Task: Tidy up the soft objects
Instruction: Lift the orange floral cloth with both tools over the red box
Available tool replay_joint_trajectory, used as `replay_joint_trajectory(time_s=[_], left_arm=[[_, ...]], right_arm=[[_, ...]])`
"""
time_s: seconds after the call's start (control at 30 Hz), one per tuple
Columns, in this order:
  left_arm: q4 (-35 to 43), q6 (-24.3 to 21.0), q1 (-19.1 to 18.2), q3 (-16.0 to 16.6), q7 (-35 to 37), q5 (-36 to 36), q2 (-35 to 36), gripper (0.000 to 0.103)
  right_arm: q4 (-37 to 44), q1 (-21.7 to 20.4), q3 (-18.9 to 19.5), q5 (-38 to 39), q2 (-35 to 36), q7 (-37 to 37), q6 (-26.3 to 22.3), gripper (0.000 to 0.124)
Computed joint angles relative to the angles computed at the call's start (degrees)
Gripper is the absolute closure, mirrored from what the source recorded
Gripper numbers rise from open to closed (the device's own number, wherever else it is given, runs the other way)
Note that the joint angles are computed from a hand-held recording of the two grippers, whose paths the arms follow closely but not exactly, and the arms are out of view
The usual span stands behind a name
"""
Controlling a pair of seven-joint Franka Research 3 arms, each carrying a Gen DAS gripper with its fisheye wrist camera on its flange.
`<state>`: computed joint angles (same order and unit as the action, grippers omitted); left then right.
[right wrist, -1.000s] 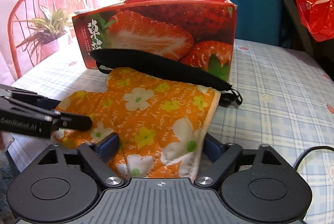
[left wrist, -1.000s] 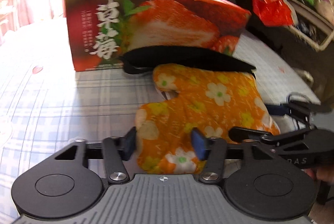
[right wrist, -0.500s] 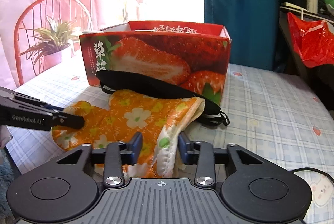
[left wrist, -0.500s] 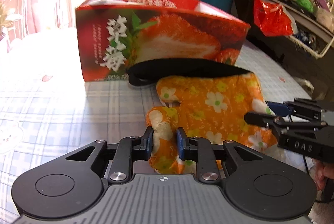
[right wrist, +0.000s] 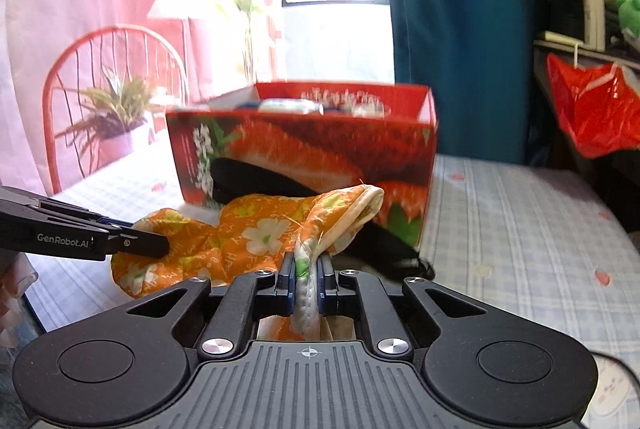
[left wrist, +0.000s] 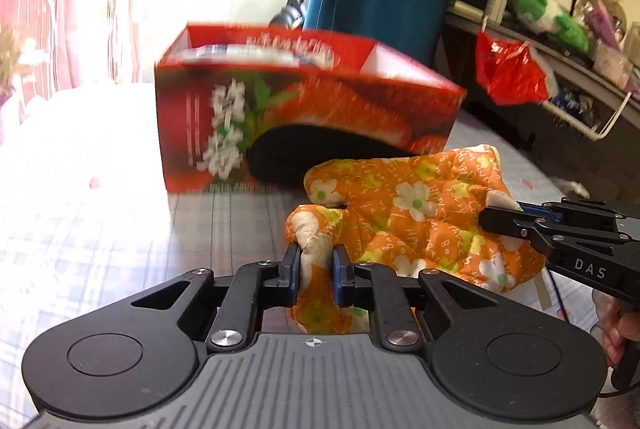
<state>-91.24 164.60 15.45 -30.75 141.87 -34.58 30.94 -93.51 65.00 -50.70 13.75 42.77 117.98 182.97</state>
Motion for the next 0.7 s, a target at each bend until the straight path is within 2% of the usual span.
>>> replay_joint_trajectory(time_s=[0.1, 0.2, 0.37, 0.47, 0.57, 0.7], left_arm=[[-1.0, 2.2, 3.1, -4.0, 4.6, -3.5, -0.8, 0.086], [-0.9, 3.8, 4.6, -6.3, 7.5, -6.1, -1.2, 0.086], [1.5, 3.9, 4.4, -6.7, 9.3, -8.1, -1.6, 0.086], [4.5, 3.7, 3.2, -6.1, 9.9, -8.1, -1.0, 0.086], [9.3, 2.5, 0.6, -3.9, 8.1, -6.1, 0.5, 0.086], [19.0, -0.9, -4.6, 1.0, 1.9, -0.2, 4.8, 0.086]], right_arm=[[-0.6, 1.6, -2.3, 1.1, 0.4, -0.3, 1.9, 0.115], [0.0, 2.0, -3.0, 2.7, 0.7, -2.5, 3.0, 0.115], [2.9, 0.2, -2.3, 5.0, 0.7, -6.7, 3.4, 0.115], [6.4, -2.7, -0.5, 5.7, 0.6, -8.5, 2.6, 0.115], [11.4, -6.7, 1.9, 4.7, 0.9, -8.8, 1.1, 0.115], [21.6, -15.8, 8.4, 1.0, 2.3, -8.7, -3.1, 0.115]])
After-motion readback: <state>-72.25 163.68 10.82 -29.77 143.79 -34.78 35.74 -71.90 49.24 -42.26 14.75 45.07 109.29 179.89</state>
